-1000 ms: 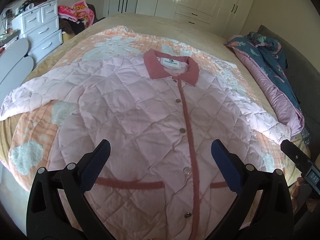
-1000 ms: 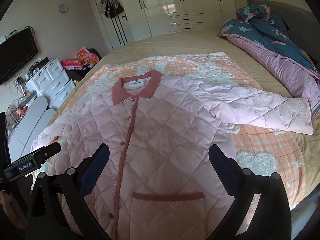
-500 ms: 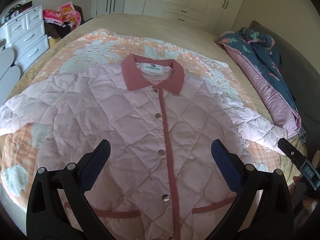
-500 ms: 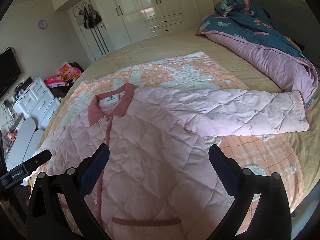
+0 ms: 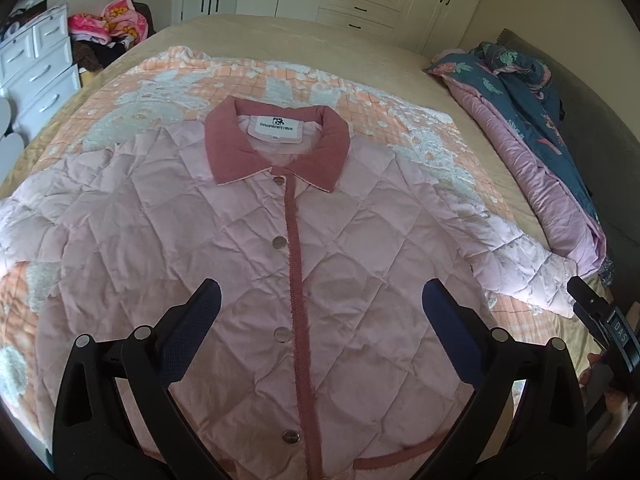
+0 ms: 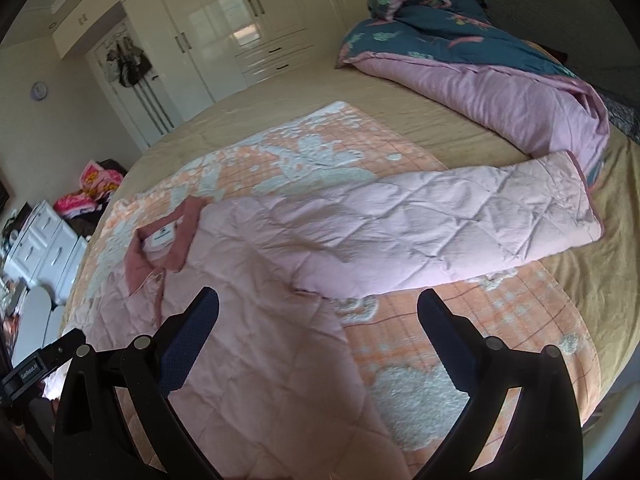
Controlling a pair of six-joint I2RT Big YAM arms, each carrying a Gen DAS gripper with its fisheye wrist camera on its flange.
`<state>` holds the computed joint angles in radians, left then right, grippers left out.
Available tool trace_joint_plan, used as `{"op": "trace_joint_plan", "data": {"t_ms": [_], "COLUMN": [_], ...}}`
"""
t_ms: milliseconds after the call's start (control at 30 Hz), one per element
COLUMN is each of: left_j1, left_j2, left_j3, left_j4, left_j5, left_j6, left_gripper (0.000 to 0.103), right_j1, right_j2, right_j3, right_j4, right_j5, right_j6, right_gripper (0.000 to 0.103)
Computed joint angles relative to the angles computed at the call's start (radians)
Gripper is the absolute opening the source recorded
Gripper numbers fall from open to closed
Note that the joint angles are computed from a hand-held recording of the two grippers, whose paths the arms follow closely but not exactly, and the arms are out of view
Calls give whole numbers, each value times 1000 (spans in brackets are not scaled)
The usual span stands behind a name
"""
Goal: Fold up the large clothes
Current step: 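Move the right tool to the sleeve cuff of the pink jacket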
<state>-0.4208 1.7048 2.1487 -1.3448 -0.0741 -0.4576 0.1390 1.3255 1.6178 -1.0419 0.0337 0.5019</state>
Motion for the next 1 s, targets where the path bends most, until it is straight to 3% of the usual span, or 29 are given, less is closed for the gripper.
{"op": "trace_joint_plan", "data": {"t_ms": [567, 733, 833, 1000], "left_j1": [-24, -30, -30, -30], "left_j2": [158, 208, 243, 294], "left_j3": [141, 204, 257, 340], "left_j4": [-45, -75, -106, -147], "left_j5": [27, 1, 1, -31], "left_j6": [-31, -33, -35, -37], "left_gripper": [95, 95, 95, 95], "right_j1": [-234, -309, -348, -409], "right_j2": [26, 49, 76, 116], "right_j3": [-112, -128, -122, -118], "right_j4": [30, 53, 42, 35], "right_j5": [-48, -85, -50, -61], "right_j6": [93, 142, 158, 212], "right_gripper": [99, 99, 99, 99]}}
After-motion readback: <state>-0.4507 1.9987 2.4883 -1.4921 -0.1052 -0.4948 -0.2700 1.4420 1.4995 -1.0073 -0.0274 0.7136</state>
